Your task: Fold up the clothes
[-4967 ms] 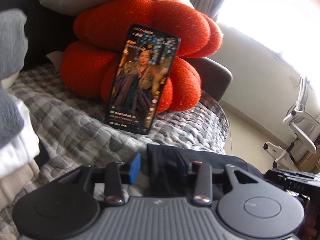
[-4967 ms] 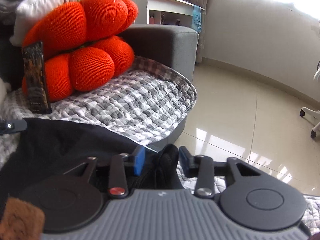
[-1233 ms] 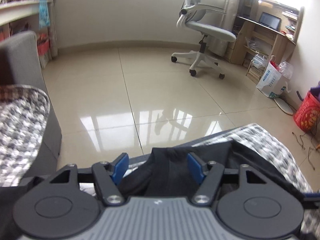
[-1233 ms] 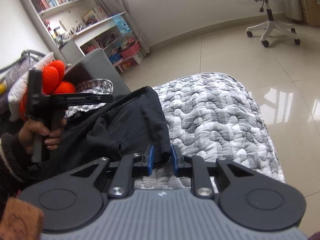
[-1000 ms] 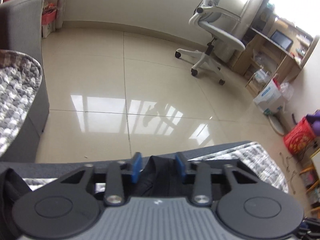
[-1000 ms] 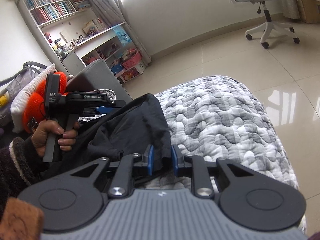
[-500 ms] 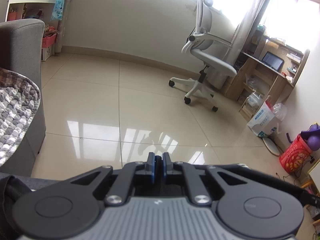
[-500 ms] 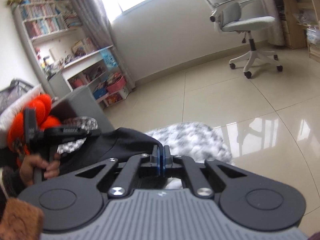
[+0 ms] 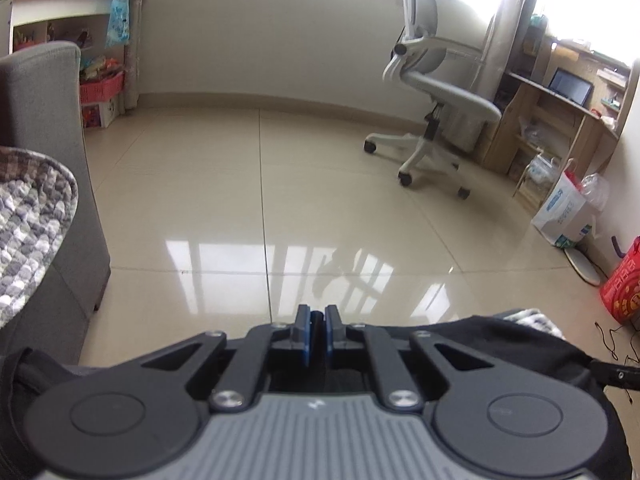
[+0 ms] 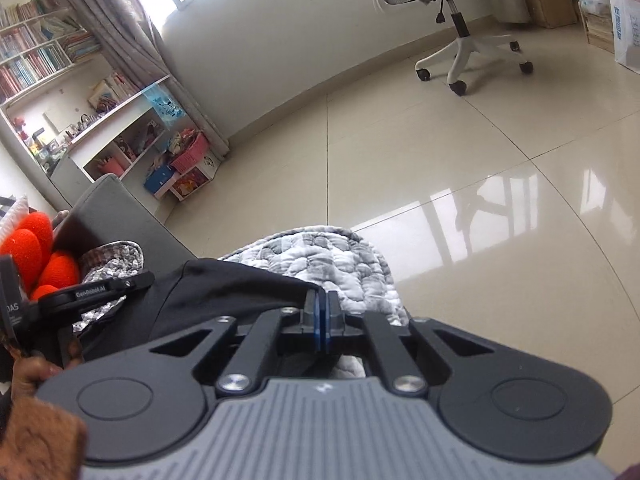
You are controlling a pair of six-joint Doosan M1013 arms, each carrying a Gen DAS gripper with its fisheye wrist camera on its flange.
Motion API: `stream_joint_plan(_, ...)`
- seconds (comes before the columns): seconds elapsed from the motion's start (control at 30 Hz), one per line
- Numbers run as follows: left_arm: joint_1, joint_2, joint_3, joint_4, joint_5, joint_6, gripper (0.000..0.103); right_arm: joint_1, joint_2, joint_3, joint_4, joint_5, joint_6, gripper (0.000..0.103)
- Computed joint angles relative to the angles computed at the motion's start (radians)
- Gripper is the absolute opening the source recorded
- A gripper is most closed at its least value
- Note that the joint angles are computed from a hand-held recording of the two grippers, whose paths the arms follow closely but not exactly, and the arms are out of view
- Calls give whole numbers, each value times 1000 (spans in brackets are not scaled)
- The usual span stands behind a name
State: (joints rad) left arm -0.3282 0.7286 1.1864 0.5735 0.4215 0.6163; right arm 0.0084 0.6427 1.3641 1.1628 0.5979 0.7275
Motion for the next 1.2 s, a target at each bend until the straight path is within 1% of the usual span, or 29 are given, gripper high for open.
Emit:
stream_joint_plan(0.07,0,-1,-2,-13,12,10,8,-2,-9,13,32,-6,-34,3)
stream_joint_plan(0.1,0,-2,-1,-7,16,6,11,-3,-13,20,49,-10,-55,3)
stream_joint_plan(0.13,-1,-4,0,1,18,2,14,-3,-18,26,64,-16,-77,7)
stream_joint_plan(0.17,-4,-10,11,50,8,-43,15,-1,-24,32,68,-27,-100,10)
stream_joint_plan(0.2,-7,-19,27,118,-7,-108,23,3,-32,38,60,-41,-117,13)
stream_joint_plan(0.23,-10,-28,43,189,-20,-176,38,7,-39,45,52,-55,-134,15)
stream_joint_plan(0.3,-19,-50,75,355,-36,-341,52,13,-56,61,59,-74,-182,15)
stream_joint_plan(0.37,-27,-75,110,466,-54,-452,54,19,-70,82,115,-97,-271,24)
stream_joint_plan(0.4,-29,-87,128,477,-73,-471,55,22,-77,93,149,-109,-320,39)
stream_joint_plan(0.43,-32,-99,146,489,-93,-492,55,24,-82,103,193,-116,-373,46)
stream_joint_plan(0.47,-35,-111,163,503,-112,-513,55,27,-86,109,224,-124,-418,46)
stream_joint_plan(0.53,-44,-128,191,471,-138,-473,55,37,-98,125,272,-158,-500,46)
stream_joint_plan(0.63,-53,-152,235,412,-189,-398,55,42,-104,137,308,-136,-590,46)
stream_joint_plan(0.73,-55,-165,266,247,-229,-243,55,50,-100,131,243,-92,-577,46)
stream_joint_plan(0.77,-56,-169,279,211,-238,-215,55,55,-98,131,217,-92,-571,46)
stream_joint_plan(0.8,-59,-174,293,228,-247,-237,56,59,-97,130,188,-92,-560,46)
stream_joint_plan(0.83,-62,-179,309,296,-254,-305,56,63,-93,126,144,-95,-531,46)
stream_joint_plan(0.87,-65,-186,326,409,-259,-414,56,67,-90,122,100,-99,-501,46)
stream_joint_plan(0.9,-66,-193,339,469,-265,-473,57,68,-89,123,67,-108,-477,46)
stream_joint_plan(0.97,-64,-212,373,530,-295,-539,58,65,-96,131,75,-108,-481,46)
stream_joint_plan(1.0,-63,-223,388,513,-297,-512,59,64,-101,131,54,-110,-454,46)
stream_joint_plan(1.07,-60,-246,416,441,-301,-419,59,67,-110,135,10,-121,-405,46)
stream_joint_plan(1.13,-57,-270,440,417,-270,-365,59,71,-121,138,-16,-116,-376,46)
stream_joint_plan(1.17,-53,-281,452,455,-252,-392,59,73,-127,139,-25,-112,-365,46)
stream_joint_plan(1.2,-53,-295,467,537,-227,-471,59,75,-130,137,-20,-100,-371,46)
